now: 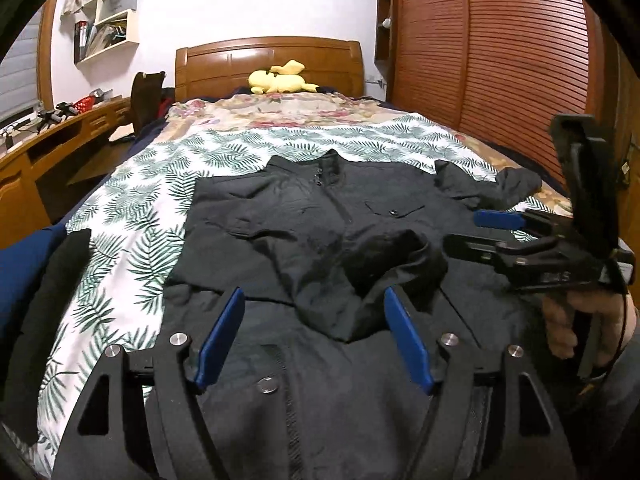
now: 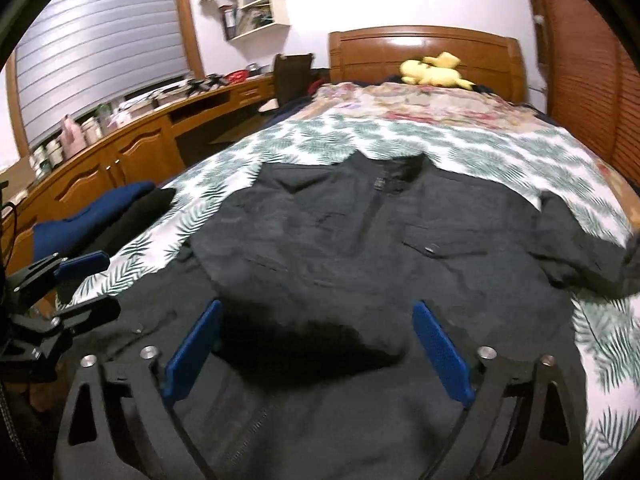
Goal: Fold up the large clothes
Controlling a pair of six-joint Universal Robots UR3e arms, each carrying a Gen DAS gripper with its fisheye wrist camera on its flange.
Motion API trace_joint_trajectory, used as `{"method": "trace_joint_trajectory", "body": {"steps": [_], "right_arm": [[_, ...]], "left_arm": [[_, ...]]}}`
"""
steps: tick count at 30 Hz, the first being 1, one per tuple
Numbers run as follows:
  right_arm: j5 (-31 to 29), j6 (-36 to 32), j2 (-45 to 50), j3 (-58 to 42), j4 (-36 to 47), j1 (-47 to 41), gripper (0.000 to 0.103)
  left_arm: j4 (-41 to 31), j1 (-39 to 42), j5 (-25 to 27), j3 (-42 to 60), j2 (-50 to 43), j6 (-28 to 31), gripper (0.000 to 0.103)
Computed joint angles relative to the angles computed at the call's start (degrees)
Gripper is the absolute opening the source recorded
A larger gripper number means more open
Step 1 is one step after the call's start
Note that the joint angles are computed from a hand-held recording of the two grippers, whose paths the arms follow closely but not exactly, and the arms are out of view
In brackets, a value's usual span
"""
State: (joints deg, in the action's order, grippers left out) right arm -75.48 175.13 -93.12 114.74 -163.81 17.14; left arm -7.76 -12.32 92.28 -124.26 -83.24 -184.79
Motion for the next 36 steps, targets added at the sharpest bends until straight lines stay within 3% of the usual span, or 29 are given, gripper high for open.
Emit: {"method": "trace_joint_trajectory", "body": {"steps": [7, 9, 12, 19, 27, 34, 36], "right_arm": [[-0.9, -2.5, 10.9, -12.7, 5.1, 4.2, 0.071], [-3.4, -2.6, 12.6, -13.9, 6.6, 4.9, 0.041], [-1.3, -4.3, 12.3, -12.2, 8.4, 2.7, 0.028], [2.3, -7.9, 3.1, -4.0, 9.2, -2.6, 0.027], [3.7, -9.1, -14.5, 12.9, 0.0, -9.5, 0.024], [9.5, -14.7, -27.7, 20.6, 9.6, -20.3, 0.024], [8.2, -14.3, -28.5, 21.2, 10.9, -19.9, 0.024]], "left_arm": [[-0.4, 5.8, -3.7, -5.9, 6.4, 1.4, 0.073], [-0.8, 7.0, -4.0, -6.8, 7.1, 2.0, 0.073], [-0.9, 8.4, -5.0, -7.9, 7.8, 2.7, 0.073], [-0.8, 8.2, -6.0, -8.3, 8.8, 3.5, 0.073], [0.2, 5.3, -5.0, -6.0, 6.3, 2.4, 0.073], [1.4, 1.4, -3.5, -2.8, 2.4, 1.2, 0.073], [1.7, 0.2, -2.9, -1.8, 1.2, 1.1, 0.073]]}}
